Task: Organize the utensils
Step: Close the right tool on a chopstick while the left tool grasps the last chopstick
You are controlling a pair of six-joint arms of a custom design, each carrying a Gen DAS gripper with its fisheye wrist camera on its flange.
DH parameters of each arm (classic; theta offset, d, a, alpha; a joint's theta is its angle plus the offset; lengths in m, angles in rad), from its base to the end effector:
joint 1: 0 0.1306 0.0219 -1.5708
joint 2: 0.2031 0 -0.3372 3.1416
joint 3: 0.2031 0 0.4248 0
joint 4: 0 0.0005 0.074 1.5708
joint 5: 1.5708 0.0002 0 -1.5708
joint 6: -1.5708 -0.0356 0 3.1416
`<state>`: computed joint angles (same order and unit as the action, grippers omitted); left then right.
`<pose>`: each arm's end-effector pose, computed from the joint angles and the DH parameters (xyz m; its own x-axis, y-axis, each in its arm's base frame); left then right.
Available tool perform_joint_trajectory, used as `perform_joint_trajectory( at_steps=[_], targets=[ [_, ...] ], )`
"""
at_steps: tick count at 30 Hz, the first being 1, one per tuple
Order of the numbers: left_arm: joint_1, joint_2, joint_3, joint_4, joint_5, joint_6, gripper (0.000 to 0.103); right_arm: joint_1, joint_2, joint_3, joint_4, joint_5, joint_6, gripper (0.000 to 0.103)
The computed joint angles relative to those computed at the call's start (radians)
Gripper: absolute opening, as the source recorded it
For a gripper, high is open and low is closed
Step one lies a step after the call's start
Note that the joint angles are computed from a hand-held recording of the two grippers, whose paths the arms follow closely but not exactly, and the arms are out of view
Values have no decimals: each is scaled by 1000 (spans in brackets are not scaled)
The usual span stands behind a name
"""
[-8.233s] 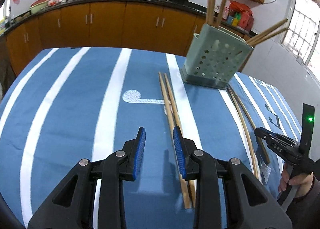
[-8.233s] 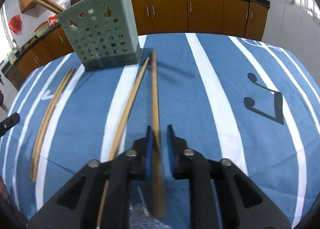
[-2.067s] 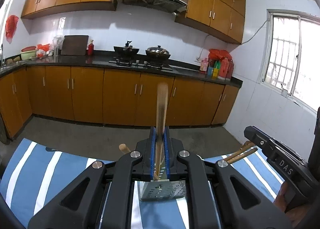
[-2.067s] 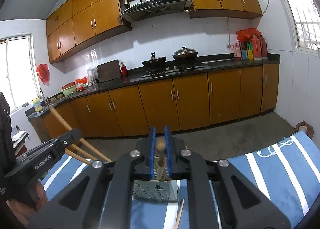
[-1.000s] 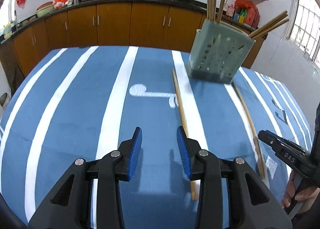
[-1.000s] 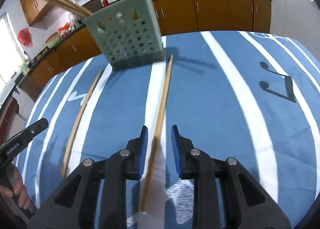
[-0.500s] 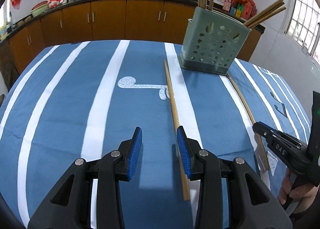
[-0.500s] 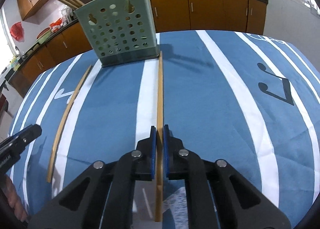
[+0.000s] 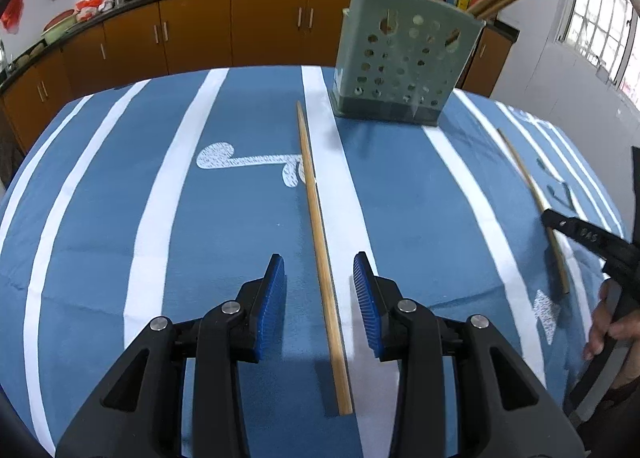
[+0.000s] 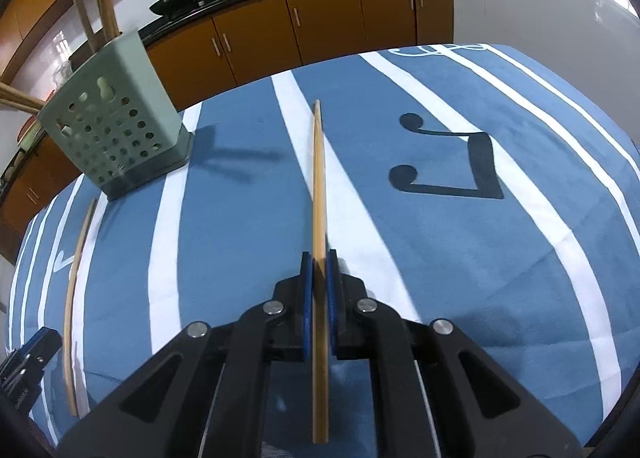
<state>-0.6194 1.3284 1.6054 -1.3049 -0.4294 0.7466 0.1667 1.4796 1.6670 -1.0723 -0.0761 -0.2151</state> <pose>0.3927 -0.2624 0.4925 -0.7513 -0.2227 -0.6213 -0.2146 0.9726 -0.0892 0.5382 0.0928 0.4600 -0.7910 0.0827 -0.6062 -0.0451 0.9802 0.1927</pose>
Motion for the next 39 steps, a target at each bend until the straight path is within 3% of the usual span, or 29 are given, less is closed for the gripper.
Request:
perform_joint_trajectory(
  at_steps=[2,7,15,19,26,39],
  targets=[
    [3,18,11,-15,0,4,34,2,-5,-6,4,4,9,8],
    [-1,56,41,-54,-55,2,7,15,-6,-10,8,-12,50,8],
    [75,16,7,-67,-49,49,7,42,2,2,-2,-56,144,8],
    [115,-18,-30,-18,-7,52,7,54,17,21,0,-57,170,8],
    [101,-31,-59,19,-47,26,8,62,26,23,15,-41,206,10],
    [108,-45,-73,44,-25,43,9,63,29,24,16,-39,208,10]
  ],
)
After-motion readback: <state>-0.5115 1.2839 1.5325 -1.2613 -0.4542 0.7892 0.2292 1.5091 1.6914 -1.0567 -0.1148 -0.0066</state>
